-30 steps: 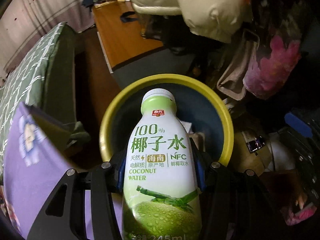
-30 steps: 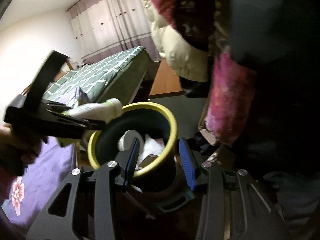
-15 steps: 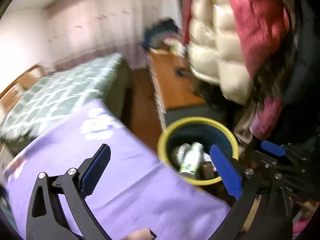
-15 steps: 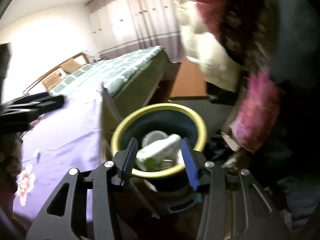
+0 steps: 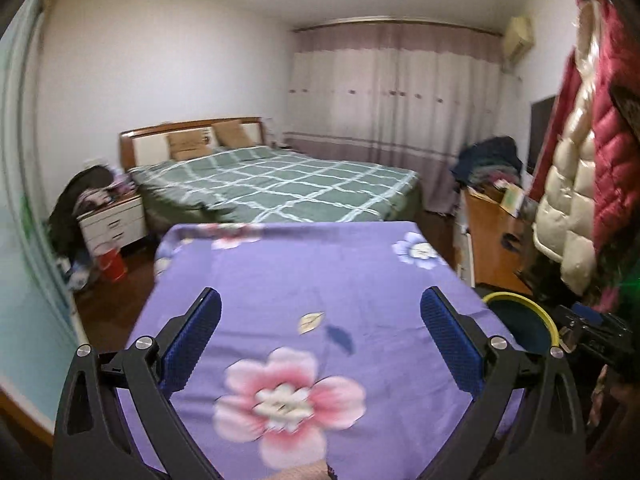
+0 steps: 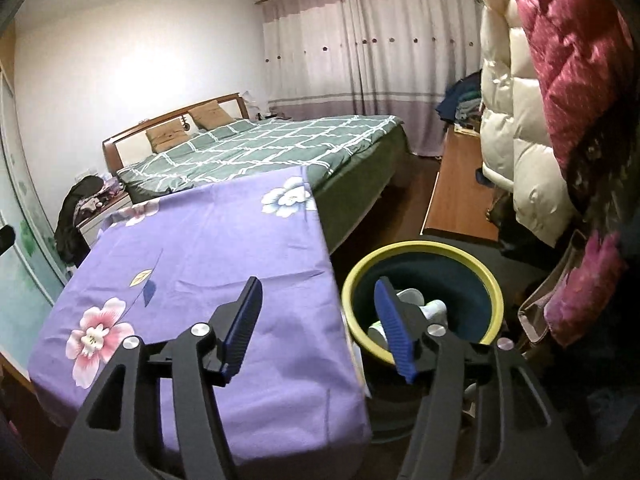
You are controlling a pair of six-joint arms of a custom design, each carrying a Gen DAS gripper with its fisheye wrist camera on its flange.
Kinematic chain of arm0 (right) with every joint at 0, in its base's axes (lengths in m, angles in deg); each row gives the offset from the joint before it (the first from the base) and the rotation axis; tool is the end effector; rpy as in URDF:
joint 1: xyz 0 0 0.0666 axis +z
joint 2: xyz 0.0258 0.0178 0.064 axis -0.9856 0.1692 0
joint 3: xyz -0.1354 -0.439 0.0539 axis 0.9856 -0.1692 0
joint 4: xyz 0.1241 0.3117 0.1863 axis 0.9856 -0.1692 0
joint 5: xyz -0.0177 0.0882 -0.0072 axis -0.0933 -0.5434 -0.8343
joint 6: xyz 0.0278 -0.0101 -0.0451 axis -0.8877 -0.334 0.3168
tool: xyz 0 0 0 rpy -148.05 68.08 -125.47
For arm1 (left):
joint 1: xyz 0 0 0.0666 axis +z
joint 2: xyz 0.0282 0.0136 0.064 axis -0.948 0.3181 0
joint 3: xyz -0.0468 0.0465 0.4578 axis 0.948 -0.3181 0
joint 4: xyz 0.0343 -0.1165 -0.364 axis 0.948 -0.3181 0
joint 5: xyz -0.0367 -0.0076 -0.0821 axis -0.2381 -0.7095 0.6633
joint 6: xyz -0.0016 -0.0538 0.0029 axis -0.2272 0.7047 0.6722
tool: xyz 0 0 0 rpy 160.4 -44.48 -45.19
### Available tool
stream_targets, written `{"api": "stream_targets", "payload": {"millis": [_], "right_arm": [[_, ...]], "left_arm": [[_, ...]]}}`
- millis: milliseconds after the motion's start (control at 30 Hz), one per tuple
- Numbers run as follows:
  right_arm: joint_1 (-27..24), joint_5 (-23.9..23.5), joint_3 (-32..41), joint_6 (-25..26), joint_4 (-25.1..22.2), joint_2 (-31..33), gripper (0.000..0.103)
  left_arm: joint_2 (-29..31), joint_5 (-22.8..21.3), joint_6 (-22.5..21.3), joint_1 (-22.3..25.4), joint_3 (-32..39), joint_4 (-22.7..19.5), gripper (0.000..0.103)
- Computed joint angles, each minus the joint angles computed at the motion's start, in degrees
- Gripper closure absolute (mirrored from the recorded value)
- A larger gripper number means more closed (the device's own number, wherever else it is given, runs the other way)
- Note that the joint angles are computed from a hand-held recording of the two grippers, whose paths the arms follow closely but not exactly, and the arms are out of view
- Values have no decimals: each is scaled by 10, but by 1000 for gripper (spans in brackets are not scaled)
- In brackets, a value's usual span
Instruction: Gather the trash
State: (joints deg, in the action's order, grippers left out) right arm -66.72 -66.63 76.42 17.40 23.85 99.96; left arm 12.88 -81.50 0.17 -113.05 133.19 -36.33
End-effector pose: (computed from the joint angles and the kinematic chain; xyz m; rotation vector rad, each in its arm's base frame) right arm 0.6013 0.1518 0.5500 -0.3911 2.1200 0.3464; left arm 0.4531 -0.3636 0.5986 -0.4668 1.9551 0.2241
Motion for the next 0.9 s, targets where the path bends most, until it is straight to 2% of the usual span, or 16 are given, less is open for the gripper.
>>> {"api": "stream_targets", "payload": {"millis": [133, 233, 900], "right_arm": [[8, 8, -15, 3, 9, -12, 45], [8, 6, -14, 1, 10, -14, 45], [7, 12, -19, -7, 18, -16, 43]], "left_arm": [[-22, -29, 61, -9, -39, -42, 5], [-27, -28, 87, -11, -53, -56, 5], [-4, -26, 75, -12, -23, -58, 5]]}}
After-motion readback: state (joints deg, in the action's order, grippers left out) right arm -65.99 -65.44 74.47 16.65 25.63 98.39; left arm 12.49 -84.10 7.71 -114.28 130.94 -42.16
